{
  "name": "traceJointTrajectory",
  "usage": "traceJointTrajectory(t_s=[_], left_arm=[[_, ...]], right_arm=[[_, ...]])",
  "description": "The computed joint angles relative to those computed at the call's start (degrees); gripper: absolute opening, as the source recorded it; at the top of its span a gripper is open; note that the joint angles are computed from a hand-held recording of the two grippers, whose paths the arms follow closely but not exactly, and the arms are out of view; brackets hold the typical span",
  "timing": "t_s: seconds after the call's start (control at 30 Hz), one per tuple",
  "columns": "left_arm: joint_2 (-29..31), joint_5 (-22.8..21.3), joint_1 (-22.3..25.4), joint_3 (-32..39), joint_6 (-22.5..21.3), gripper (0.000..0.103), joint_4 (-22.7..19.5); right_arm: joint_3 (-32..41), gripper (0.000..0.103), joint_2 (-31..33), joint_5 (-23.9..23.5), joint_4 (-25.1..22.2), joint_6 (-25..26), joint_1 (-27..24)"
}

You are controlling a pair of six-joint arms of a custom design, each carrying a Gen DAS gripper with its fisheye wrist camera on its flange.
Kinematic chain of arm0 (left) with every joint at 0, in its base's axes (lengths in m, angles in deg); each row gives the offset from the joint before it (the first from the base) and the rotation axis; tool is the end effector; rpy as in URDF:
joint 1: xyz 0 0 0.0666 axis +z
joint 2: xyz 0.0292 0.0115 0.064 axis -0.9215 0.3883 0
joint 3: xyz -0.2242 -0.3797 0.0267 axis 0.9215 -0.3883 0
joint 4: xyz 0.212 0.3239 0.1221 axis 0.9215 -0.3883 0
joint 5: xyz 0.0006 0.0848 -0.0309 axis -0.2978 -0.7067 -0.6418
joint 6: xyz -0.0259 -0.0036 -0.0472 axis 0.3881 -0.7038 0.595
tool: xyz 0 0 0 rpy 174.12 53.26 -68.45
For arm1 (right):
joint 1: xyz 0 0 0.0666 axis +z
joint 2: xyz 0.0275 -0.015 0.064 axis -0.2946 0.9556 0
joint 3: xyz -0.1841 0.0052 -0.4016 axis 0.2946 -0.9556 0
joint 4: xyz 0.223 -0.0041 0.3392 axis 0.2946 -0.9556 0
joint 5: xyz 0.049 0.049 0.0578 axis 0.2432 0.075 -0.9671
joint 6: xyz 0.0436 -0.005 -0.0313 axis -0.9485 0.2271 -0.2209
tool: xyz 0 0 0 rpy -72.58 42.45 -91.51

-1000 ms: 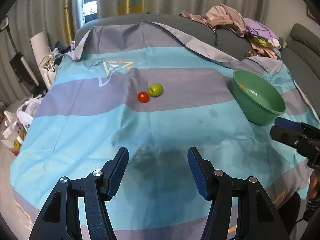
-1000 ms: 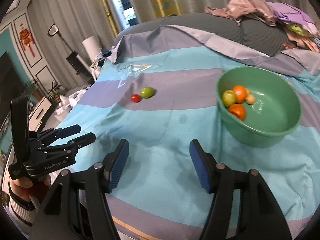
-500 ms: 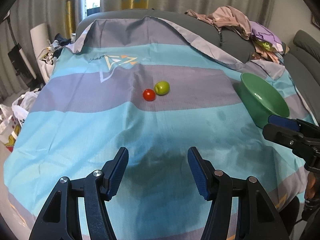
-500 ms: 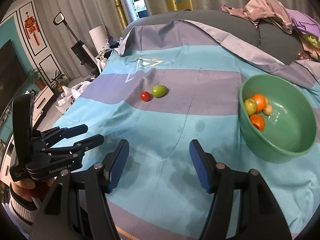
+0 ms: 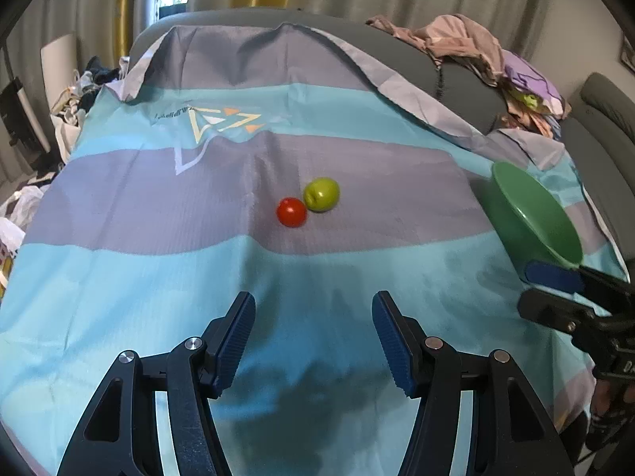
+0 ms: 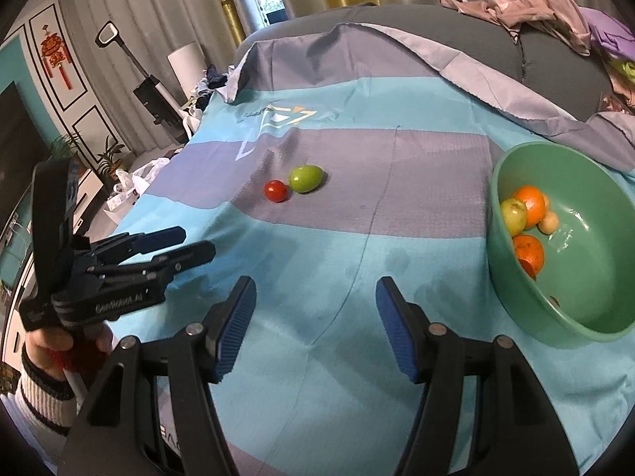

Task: Organize fruits
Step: 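Withdraw both tools and approach the cherry tomato and green fruit, then grasp the cherry tomato with the left tool while the right grasps the green fruit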

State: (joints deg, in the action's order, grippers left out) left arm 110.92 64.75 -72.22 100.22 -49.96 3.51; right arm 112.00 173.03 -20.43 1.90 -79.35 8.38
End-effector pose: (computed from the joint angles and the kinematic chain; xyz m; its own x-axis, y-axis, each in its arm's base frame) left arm 0.6529 -0.0739 0.4891 -0.7069 0.3322 -0.6245 0.5479 0.8155 -0.1864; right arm 0.5653 0.2630 0.4529 -0.7078 0.1363 -0.6931 -0.0149 0.9781 0.2076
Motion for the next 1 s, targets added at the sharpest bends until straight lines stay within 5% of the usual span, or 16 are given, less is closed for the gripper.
traceJointTrajectory(t_s=[0.27, 0.67, 0.77, 1.0], left_arm=[[5.2, -1.4, -1.5, 7.0, -2.5, 0.061, -0.6], [14.7, -9.1, -4.7, 18.6, -12.4, 0.041, -5.3], [16.7, -10.2, -4.8, 21.7, -11.3, 0.029, -7.1], [16.0, -8.0, -4.1, 21.0, -8.2, 0.028, -5.0]], right_arm=[[2.6, 0.063, 2.7, -2.0, -0.3, 0.6, -1.9], [6.1, 0.063, 6.1, -4.7, -0.6, 2.3, -3.4], [8.3, 0.063, 7.7, -5.9, -1.3, 2.9, -4.2], [16.0, 0.063, 13.6, -10.1, -3.7, 2.7, -5.8]])
